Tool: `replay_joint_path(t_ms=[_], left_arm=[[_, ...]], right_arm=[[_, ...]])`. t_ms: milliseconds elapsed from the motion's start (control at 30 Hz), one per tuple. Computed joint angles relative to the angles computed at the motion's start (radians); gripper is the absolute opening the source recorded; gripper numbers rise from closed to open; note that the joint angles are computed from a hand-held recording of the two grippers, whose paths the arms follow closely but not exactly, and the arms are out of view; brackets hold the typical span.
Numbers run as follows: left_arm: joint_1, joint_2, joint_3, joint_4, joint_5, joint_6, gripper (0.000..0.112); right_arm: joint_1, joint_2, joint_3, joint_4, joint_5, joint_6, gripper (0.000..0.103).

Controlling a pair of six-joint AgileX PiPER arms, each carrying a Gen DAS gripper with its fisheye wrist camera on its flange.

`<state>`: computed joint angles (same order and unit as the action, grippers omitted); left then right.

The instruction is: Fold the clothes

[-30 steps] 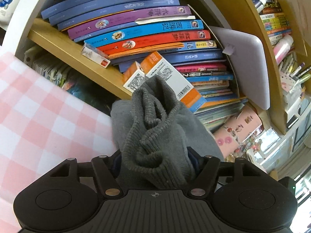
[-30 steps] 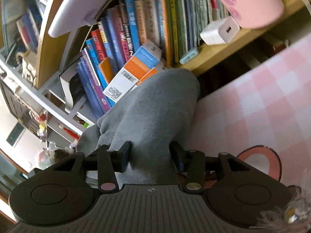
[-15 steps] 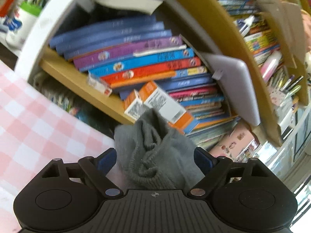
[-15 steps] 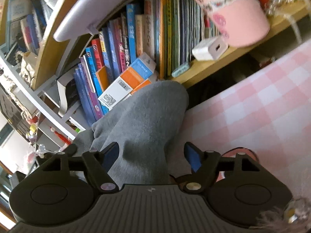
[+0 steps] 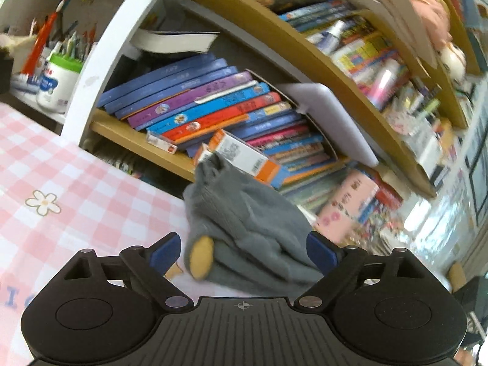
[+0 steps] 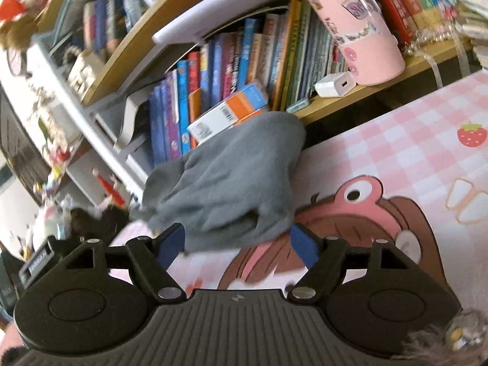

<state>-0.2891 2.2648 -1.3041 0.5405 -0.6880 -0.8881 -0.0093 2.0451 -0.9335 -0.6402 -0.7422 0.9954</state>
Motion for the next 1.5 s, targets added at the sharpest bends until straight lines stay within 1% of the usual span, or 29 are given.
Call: replay_joint_path(t_ms=[67,267,333,400,467,500,600,700,767,833,933,1233,1500], left_arm=[[-0.014,-0.022,0.048,-0.026,-0.023,0.063,0.093],[-0.063,-0.079,0.151,-0.114,-0.020,0.205,0.094],[-0.088,-0.102,0.188,-0.182,-0.011,0.295,0.094],[-0.122,-0.126,0.227,-0.285,-0.009,0.424,0.096],[-0.153,-0.147,0.270,-0.387,-0.030,0.541,0.098],[-0.166,-0.157,0.291,-0.426,-0.041,0.583,0.099],[-0.202,-0.181,0.330,-0.529,-0.041,0.684,0.100],[-0.239,-0.196,0.346,-0.648,-0.016,0.799,0.100],[-0.259,-0.200,0.352,-0.704,-0.012,0.863,0.100],[-0.264,-0.201,0.354,-0.716,-0.010,0.880,0.101],[-0.269,-0.203,0.357,-0.727,-0.004,0.894,0.101],[-0.279,-0.199,0.342,-0.780,0.036,0.941,0.102],[-0.275,-0.197,0.325,-0.797,0.073,0.953,0.103]], right_arm=[[0.025,-0.041,0.061,0.056,0.002,-0.078,0.076],[0.097,-0.125,0.197,0.222,0.009,-0.283,0.080],[0.133,-0.148,0.228,0.320,0.023,-0.377,0.081],[0.175,-0.164,0.250,0.442,0.043,-0.485,0.082],[0.224,-0.174,0.269,0.595,0.053,-0.619,0.083],[0.249,-0.178,0.277,0.673,0.054,-0.687,0.086],[0.313,-0.179,0.304,0.870,0.013,-0.858,0.088],[0.365,-0.179,0.333,0.991,-0.052,-0.957,0.091],[0.386,-0.178,0.344,1.035,-0.077,-0.997,0.091],[0.408,-0.177,0.354,1.076,-0.103,-1.036,0.092],[0.425,-0.177,0.366,1.097,-0.120,-1.057,0.093],[0.444,-0.178,0.369,1.125,-0.128,-1.085,0.096],[0.448,-0.178,0.355,1.153,-0.103,-1.107,0.101]])
